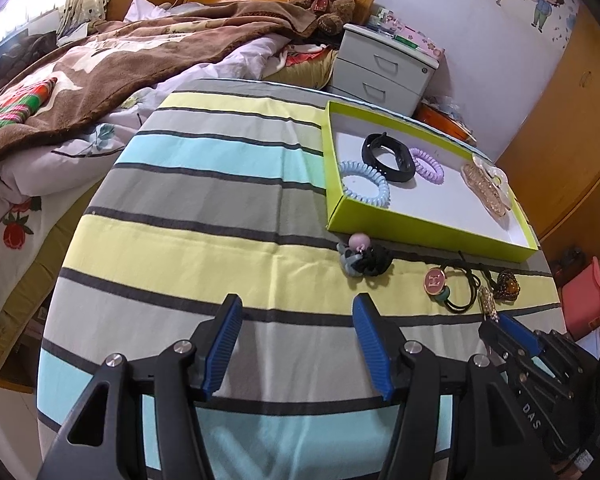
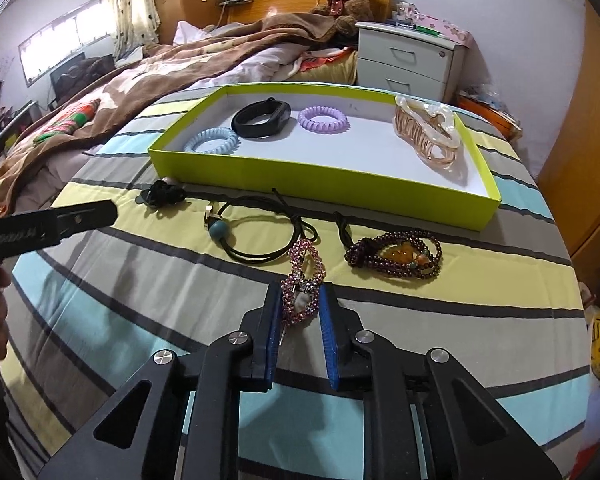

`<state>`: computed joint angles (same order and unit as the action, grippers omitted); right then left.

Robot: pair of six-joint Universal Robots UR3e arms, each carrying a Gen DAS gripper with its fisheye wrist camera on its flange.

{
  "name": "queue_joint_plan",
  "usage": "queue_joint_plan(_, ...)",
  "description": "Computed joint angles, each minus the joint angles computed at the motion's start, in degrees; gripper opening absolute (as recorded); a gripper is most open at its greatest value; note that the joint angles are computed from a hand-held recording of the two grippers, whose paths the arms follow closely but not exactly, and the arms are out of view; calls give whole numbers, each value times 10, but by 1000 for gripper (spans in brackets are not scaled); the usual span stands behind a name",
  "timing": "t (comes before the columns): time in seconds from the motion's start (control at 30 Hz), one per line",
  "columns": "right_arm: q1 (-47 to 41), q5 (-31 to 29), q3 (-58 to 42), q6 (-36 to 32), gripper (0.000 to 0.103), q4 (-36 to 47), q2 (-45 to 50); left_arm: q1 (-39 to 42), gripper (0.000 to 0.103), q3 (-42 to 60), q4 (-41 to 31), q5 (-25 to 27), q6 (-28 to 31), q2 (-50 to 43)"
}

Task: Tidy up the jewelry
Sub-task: 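Grasp the pink rhinestone hair clip with the right gripper, then grasp the pink-ball black hair tie with the left gripper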

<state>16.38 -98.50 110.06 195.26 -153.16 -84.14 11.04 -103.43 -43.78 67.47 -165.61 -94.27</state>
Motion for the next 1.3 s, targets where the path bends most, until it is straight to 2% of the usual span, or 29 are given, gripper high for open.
queue_joint_plan(0.5,-21,22,50,-10,19,-33,-54,-42,59,64,-6,33,-22,-61)
queue_joint_plan(0.8,-28,29,60,-13,19,-40,-60,-66,59,103,-2,29,-35,-93)
queue_joint_plan(1.23,-36,34,70,-14,19,-50,-69,-109,59,135,28,79,-54,-134)
queue_joint_plan(1.3,-37,35,70,-14,19,-51,-68,-112,55,131,37,86,-56,-134)
